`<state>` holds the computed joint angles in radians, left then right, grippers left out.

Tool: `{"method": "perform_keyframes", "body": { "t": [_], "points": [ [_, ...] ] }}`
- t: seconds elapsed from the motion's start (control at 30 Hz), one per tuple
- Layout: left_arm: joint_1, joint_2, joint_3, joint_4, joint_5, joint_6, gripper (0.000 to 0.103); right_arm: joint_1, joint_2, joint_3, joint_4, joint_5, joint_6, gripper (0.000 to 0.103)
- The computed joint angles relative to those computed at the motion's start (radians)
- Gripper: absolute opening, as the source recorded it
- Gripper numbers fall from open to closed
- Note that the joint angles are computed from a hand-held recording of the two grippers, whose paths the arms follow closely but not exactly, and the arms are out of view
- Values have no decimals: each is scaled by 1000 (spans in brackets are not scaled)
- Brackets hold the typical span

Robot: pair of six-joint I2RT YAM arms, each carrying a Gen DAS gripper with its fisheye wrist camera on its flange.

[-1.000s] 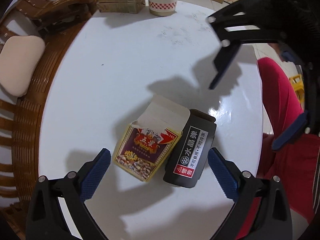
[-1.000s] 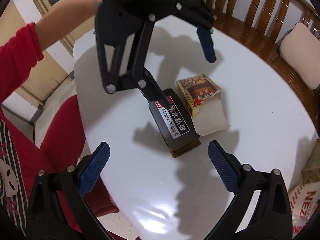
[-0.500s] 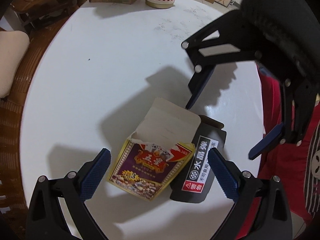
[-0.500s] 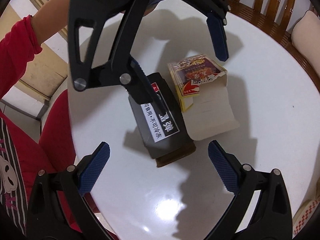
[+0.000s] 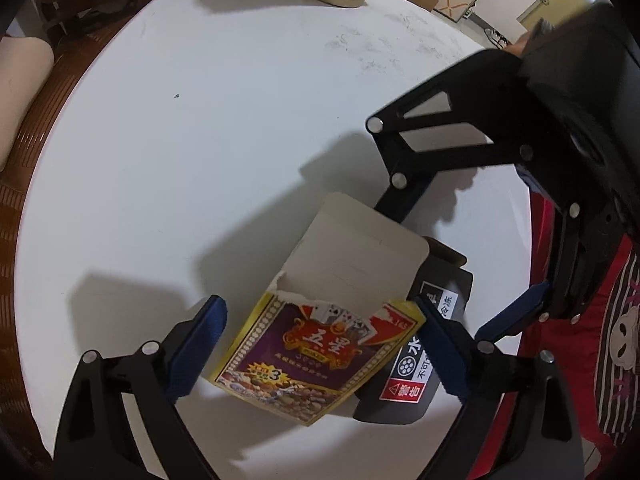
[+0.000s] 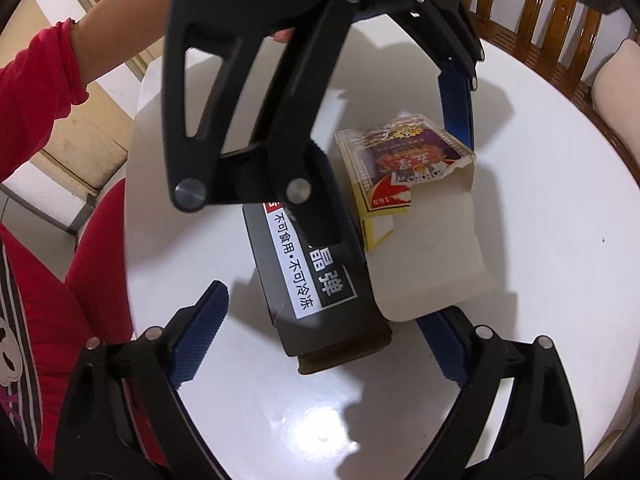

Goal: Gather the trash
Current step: 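Close the right tool on the black box while the left tool grasps the snack box, then lift the black box and snack box and carry them down over the bag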

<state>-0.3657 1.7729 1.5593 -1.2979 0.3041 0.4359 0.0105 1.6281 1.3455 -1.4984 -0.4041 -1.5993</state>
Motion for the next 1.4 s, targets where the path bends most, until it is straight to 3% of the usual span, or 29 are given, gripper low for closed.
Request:
{"method": "perform_keyframes", "body": {
  "t": [0.1,0.13,0.33,0.5,0.73,0.87,1.0,1.13,1.23,1.4],
  "points": [
    [15,9,12,-8,14,-3,87,-10,-10,3,18,-16,2,66],
    [21,10,15,-6,17,-4,86,-11,-3,11,12,-18,2,65],
    [9,-7,10,6,12,-41,86,-17,-82,-65,75,-15,-14,63],
    [4,-46,-14,50,-25,-51,87,-32,-95,-84,70,-22,-18,55],
    [19,-70,-72,78,12,-65,87,-60,-110,-107,76,-38,-19,54],
    [39,-83,-82,75,1,-75,72,-56,-97,-94,76,-38,-12,54],
    [22,-97,-97,84,-24,-98,69,-67,-114,-107,81,-32,-17,54],
    [30,-112,-112,101,-38,-147,69,-74,-132,-123,96,-34,1,54],
    [19,-142,-141,134,-104,-214,67,-101,-159,-151,115,-43,11,53],
    [-9,-186,-192,204,-228,-441,65,-161,-214,-192,162,-49,99,53]
  ]
}}
